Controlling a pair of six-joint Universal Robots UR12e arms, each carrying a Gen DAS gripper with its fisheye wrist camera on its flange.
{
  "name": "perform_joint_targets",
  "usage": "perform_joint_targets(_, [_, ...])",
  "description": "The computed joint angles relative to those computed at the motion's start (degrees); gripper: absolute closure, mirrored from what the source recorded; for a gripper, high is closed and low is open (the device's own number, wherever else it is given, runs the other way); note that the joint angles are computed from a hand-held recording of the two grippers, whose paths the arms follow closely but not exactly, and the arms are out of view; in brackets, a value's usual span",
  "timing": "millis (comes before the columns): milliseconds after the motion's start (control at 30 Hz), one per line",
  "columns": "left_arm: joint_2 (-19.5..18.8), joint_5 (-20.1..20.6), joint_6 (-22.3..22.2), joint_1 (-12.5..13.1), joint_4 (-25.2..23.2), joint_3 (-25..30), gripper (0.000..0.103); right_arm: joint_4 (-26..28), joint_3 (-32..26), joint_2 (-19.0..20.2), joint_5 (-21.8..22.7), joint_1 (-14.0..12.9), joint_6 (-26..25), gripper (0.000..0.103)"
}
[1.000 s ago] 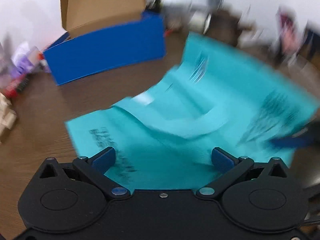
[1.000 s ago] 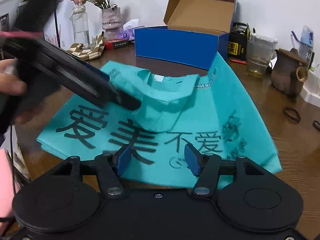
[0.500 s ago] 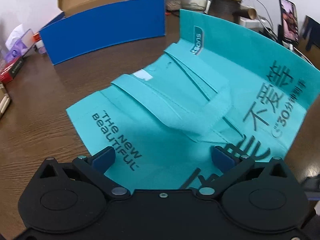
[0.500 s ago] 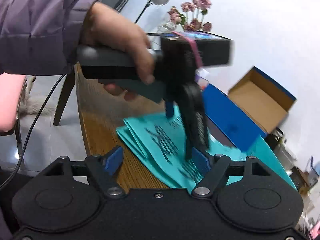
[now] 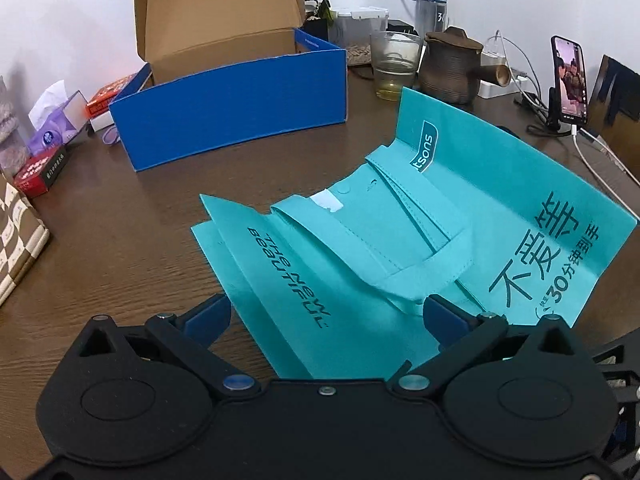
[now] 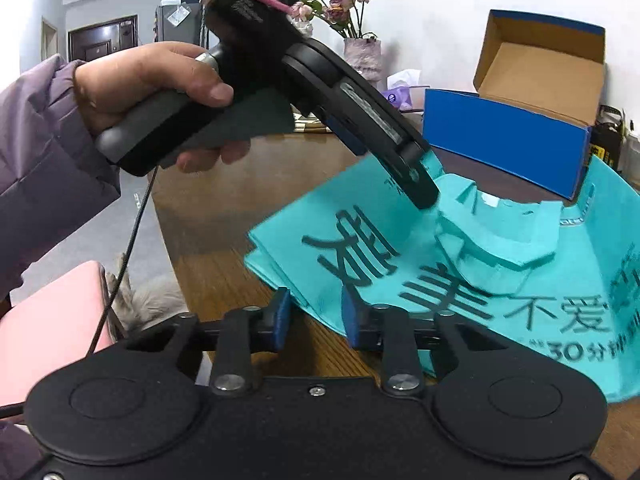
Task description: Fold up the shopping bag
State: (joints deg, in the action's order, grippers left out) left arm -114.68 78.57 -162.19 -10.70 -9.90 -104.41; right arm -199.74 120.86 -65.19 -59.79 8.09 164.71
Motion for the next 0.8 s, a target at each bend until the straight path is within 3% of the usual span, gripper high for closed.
perform_joint_targets(67, [0.1,0.6,0.2,-0.2,0.7,-0.2,0.0,0.9,0.5,-0.5,1.5,-1.1,2.1,0.093])
perform_joint_targets(133, [0.8,-0.4,0.0,0.1,2.4,-1.4,0.0,1.0,1.2,-0.9,2.3,-2.1,4.2,0.098])
perform_joint_targets(267, [2.8,-3.5,-1.5,1.4,6.2,-4.3,0.0,-0.1,3.5,-2.7,-0.5,-3.6,3.6,0.101])
perform_joint_targets(333, [3.7,-3.9,-2.0,1.8,8.7,-6.0,0.0,0.0,5.9,-5.0,-3.9,-4.6,-0.8,0.1])
perform_joint_targets(400, [4.5,-3.9,-2.3,2.1,10.1,-7.2,0.0,-2.8,7.8,-6.2,-7.3,-4.7,-1.2,0.084])
perform_joint_targets(433, [4.7,-3.8,-2.6,2.1,10.7,-7.4,0.0,-5.0,8.1,-6.2,-7.9,-4.5,-0.3,0.06])
perform_joint_targets(467, [4.8,-3.6,-2.9,2.0,11.3,-7.6,0.0,-7.0,8.0,-5.9,-6.8,-4.3,0.9,0.048])
perform_joint_targets(533, [5.0,-3.2,-3.6,1.9,12.4,-7.9,0.0,-13.8,7.8,-4.6,-3.0,-4.2,4.3,0.045])
perform_joint_targets(567, [4.9,-2.8,-3.9,1.7,13.1,-7.9,0.0,-17.8,7.1,-3.3,-3.2,-3.3,5.8,0.042])
perform_joint_targets(633, [4.9,-2.2,-4.3,1.3,14.2,-7.8,0.0,-22.3,4.7,-0.7,-9.8,-0.5,7.0,0.042])
perform_joint_targets(700, [5.0,-2.0,-4.0,1.1,15.0,-8.0,0.0,-21.1,1.2,1.5,-19.4,2.3,10.1,0.046])
perform_joint_targets(733, [5.0,-1.9,-3.7,1.0,15.3,-8.1,0.0,-20.5,0.3,2.1,-21.0,2.7,11.0,0.062])
perform_joint_targets(767, [5.1,-1.9,-3.4,0.9,15.5,-8.2,0.0,-17.6,-0.4,2.1,-20.2,2.5,11.9,0.089])
perform_joint_targets(800, [5.1,-1.9,-3.2,0.9,15.6,-8.4,0.0,-14.8,-0.8,2.2,-17.0,1.6,13.0,0.087])
